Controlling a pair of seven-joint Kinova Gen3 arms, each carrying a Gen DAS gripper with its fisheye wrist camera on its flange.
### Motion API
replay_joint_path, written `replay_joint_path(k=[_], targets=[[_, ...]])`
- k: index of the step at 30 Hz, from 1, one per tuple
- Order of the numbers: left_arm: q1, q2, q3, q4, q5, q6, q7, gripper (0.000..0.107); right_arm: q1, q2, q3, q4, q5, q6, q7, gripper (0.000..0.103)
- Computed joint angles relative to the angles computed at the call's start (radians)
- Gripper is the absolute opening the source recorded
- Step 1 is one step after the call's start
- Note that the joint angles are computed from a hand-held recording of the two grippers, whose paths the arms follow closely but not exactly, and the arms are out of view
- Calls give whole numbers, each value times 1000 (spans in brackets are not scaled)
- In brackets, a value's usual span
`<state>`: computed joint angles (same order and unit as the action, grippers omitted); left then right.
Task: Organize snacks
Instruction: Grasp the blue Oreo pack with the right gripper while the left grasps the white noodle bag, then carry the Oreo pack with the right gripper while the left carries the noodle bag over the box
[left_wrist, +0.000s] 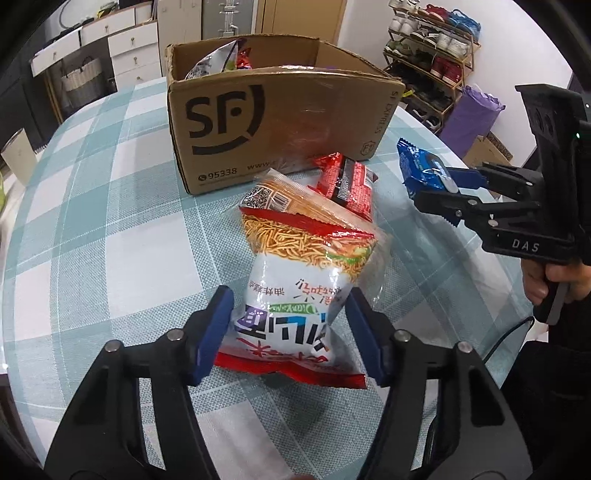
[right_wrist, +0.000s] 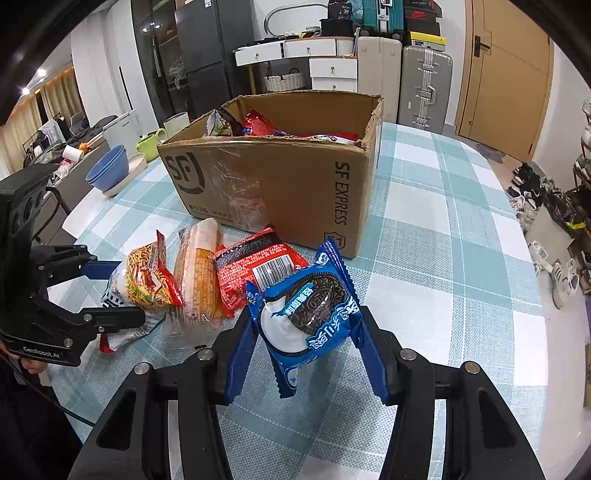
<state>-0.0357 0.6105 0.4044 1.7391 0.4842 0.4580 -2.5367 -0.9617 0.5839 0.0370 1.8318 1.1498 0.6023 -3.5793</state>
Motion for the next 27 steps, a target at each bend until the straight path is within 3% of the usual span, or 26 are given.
replay_joint_path(k=[2,5,18,27], targets=[[-20,6,13,-5,14,18,-9,50,0,0,-1,-2,0,1,0,54],[-44,6,21,-4,44,29,-23,48,-5,-2,0,-1,7,4,-5,54],[-175,-46,126,76,245,-21,-224,46,-11,-31,-34,35,109,36,-115,54],[-183,-96,118,98,388,-42,-304,46,5,-63,-86,57,191,81,-195,54]])
